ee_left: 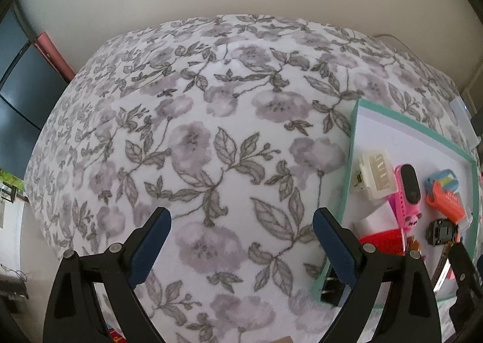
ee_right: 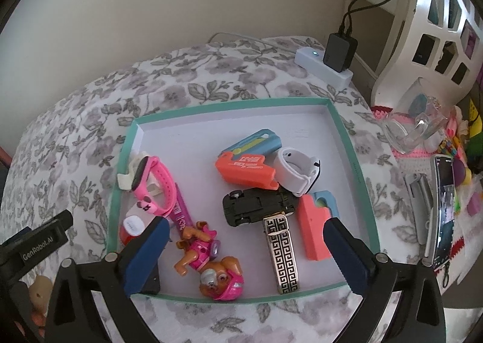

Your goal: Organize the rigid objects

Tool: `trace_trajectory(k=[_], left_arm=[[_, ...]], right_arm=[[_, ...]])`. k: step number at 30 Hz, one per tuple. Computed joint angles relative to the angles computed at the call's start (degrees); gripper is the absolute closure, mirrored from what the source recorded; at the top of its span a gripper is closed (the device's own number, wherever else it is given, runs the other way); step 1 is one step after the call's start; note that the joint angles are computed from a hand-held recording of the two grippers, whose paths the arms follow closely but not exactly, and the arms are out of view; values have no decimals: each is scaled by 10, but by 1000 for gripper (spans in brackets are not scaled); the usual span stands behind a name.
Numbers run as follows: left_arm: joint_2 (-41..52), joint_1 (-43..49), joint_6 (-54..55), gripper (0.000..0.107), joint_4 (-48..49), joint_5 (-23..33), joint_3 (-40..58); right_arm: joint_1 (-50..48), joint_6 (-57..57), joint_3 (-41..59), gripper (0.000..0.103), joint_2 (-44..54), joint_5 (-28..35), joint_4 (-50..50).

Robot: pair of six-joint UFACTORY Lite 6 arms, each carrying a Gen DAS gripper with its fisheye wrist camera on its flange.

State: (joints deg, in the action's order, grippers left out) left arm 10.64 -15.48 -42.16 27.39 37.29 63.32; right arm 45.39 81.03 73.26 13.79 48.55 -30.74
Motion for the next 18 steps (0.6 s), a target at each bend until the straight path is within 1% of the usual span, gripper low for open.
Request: trace_trajectory(k=[4,9,13,18], left_arm=[[-18,-13,-25,12,43,13,-14],[-58,-15,-6,12,36,6,-47],[-89,-25,-47,12,76,20,-74],[-132,-10,-40,12,81,15,-112]], right_arm=[[14,9,-1,0,-5,3,-5],[28,19,-5,0,-11,1,-7],[45,38,-9,0,-17,4,-15],[67,55,-12,0,-22,11,-24]])
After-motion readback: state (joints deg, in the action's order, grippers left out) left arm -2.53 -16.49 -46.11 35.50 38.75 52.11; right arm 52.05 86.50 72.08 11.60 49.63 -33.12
